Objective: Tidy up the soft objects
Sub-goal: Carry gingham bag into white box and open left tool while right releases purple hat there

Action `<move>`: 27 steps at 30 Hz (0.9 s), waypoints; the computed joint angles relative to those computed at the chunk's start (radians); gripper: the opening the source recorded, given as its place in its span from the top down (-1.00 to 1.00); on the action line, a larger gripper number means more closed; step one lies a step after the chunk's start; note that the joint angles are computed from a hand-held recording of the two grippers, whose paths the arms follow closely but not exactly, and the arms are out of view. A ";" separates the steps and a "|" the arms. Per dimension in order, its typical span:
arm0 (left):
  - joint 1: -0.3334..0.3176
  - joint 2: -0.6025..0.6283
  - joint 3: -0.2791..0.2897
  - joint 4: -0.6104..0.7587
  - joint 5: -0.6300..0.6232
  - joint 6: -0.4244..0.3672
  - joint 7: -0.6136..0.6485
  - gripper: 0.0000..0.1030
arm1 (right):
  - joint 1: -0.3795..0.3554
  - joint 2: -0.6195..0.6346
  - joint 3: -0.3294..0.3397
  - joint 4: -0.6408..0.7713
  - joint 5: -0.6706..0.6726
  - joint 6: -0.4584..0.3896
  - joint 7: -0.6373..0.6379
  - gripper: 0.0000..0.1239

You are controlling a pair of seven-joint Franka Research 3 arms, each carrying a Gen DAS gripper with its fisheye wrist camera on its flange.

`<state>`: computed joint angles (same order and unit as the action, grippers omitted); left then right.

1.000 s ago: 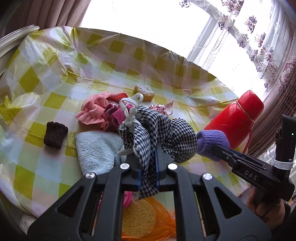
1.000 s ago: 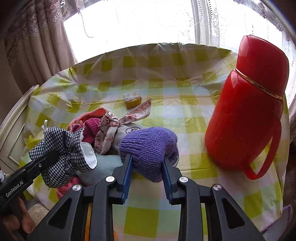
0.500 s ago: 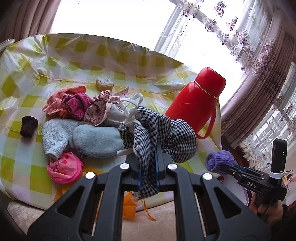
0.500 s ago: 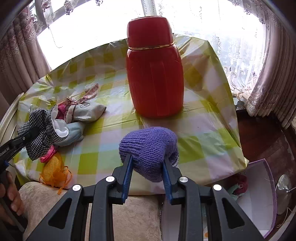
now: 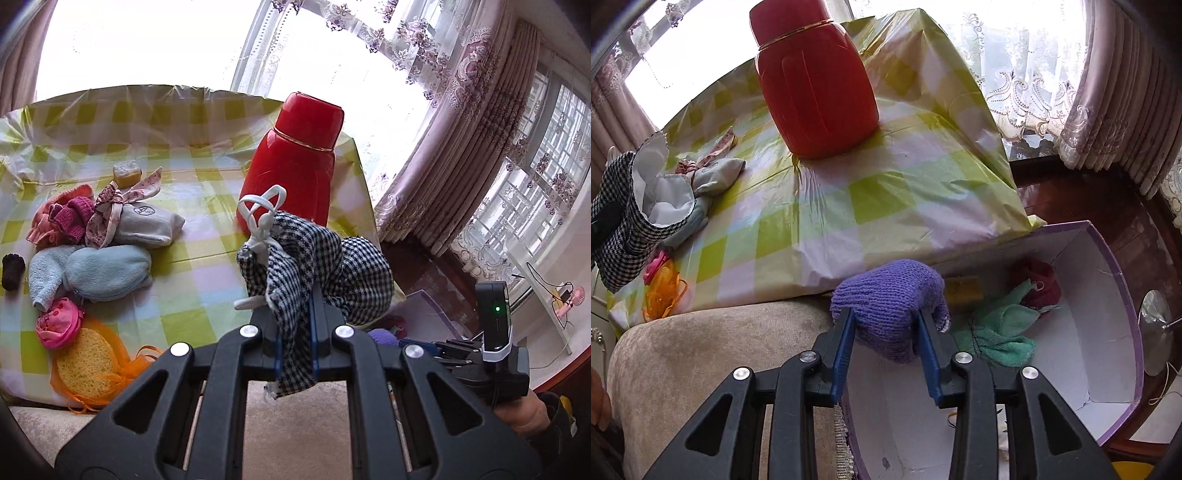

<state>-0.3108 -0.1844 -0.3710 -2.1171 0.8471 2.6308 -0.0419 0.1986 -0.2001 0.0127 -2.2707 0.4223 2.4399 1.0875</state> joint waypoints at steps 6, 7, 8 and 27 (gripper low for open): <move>-0.033 0.076 -0.004 0.081 -0.015 -0.010 0.063 0.75 | -0.012 -0.016 -0.014 -0.014 0.013 0.011 -0.007 0.34; -0.041 0.092 0.000 0.097 -0.026 -0.010 0.080 0.75 | -0.016 -0.020 -0.017 -0.015 0.016 0.016 -0.004 0.32; -0.049 0.107 0.004 0.112 -0.038 -0.010 0.098 0.75 | -0.021 -0.024 -0.022 -0.015 0.020 0.019 -0.003 0.32; -0.160 0.319 0.055 0.287 -0.389 0.050 0.455 -0.26 | -0.093 -0.053 -0.066 -0.007 0.048 0.103 0.007 0.13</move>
